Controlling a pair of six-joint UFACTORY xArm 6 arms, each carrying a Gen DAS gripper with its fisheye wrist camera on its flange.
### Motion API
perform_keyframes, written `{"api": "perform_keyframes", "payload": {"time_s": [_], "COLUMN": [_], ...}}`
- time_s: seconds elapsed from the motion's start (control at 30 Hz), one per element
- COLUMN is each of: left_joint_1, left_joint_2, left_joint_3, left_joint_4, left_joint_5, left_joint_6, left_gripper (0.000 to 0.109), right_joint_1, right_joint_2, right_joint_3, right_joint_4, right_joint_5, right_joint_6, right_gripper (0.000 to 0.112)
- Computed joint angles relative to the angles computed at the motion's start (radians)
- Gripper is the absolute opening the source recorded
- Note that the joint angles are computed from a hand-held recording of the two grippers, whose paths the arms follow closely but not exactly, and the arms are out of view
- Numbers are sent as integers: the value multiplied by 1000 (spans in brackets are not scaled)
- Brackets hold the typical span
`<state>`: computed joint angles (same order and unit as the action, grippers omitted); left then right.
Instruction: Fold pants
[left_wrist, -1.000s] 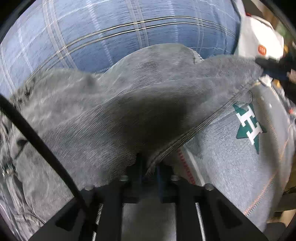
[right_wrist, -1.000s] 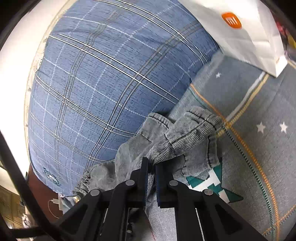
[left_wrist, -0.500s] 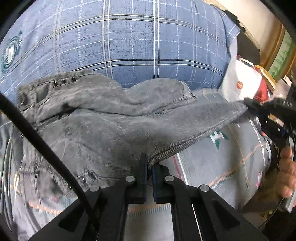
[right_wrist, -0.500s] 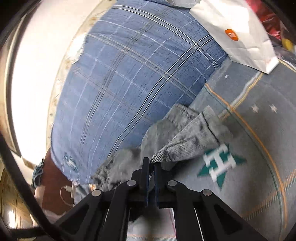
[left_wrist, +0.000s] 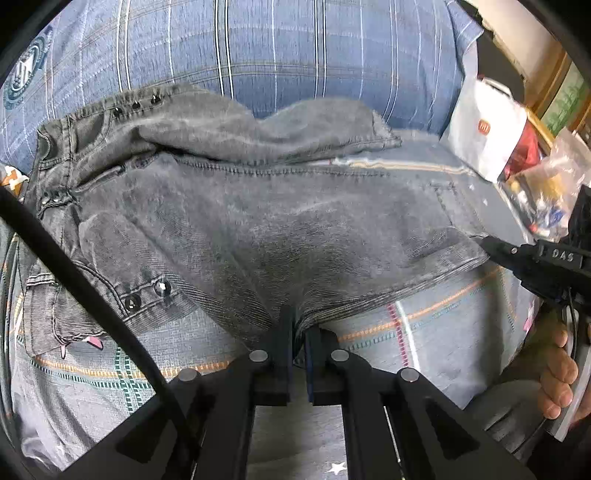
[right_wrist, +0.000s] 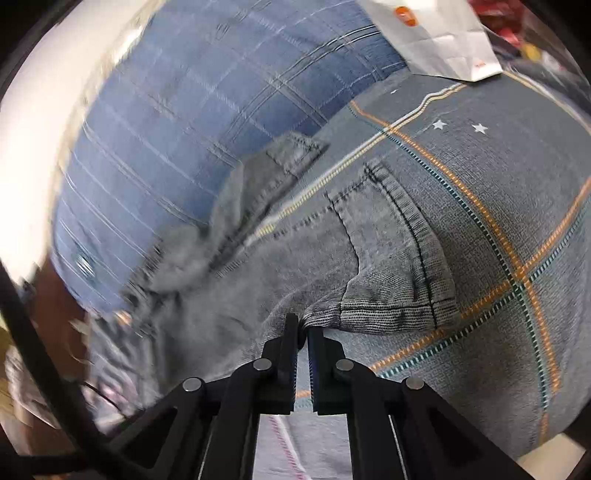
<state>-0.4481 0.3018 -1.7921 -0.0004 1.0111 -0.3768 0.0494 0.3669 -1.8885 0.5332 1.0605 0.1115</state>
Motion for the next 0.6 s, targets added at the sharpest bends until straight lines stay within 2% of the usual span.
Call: {"api": "perform_keyframes", "payload": {"time_s": [0.03,0.07,0.1,0.13,0.17,0.2,0.23,0.27,0.3,0.33,0.37,0.43,0.5,0.6], "left_joint_1": [6,20,27,37,48,54,56,52,49,49,53,71,102,152], "left_joint_2": [12,2,-15,-43,-80,-121,-158,-172,-203,-237,-261,-279,-302,-321], "left_joint_3": [-10,21,54,104,158,214,257,265,290,320,336,349,365,396], "left_joint_4": [-22,-66,-91,-134,-186,-220,-212,-170,-87,-22,2,-15,-28,4], "left_joint_5": [13,-3,-26,-65,-104,-149,-183,-192,-212,-244,-258,-267,-258,-229], "left_joint_6": [22,44,35,50,73,85,70,33,-29,-76,-94,-94,-95,-126], "left_gripper": [5,9,11,15,20,24,41,64,72,77,77,77,77,77], "right_joint_1": [9,17,22,14,1,-8,-9,-7,-5,-5,-4,5,27,28], "right_joint_2": [40,95,134,147,132,99,59,15,-13,-35,-62,-106,-106,-111], "right_joint_3": [-64,-154,-203,-217,-195,-159,-107,-61,-30,-1,36,99,95,101], "right_joint_4": [-55,-99,-102,-63,-25,-3,-7,-44,-70,-69,-69,-79,-111,-95], "right_joint_5": [71,173,241,267,251,194,122,41,-18,-71,-125,-230,-291,-325], "right_joint_6": [17,25,7,0,0,-17,-26,-14,-1,4,13,24,58,57], "right_gripper": [13,27,28,28,28,29,36,42,47,59,76,79,79,79]}}
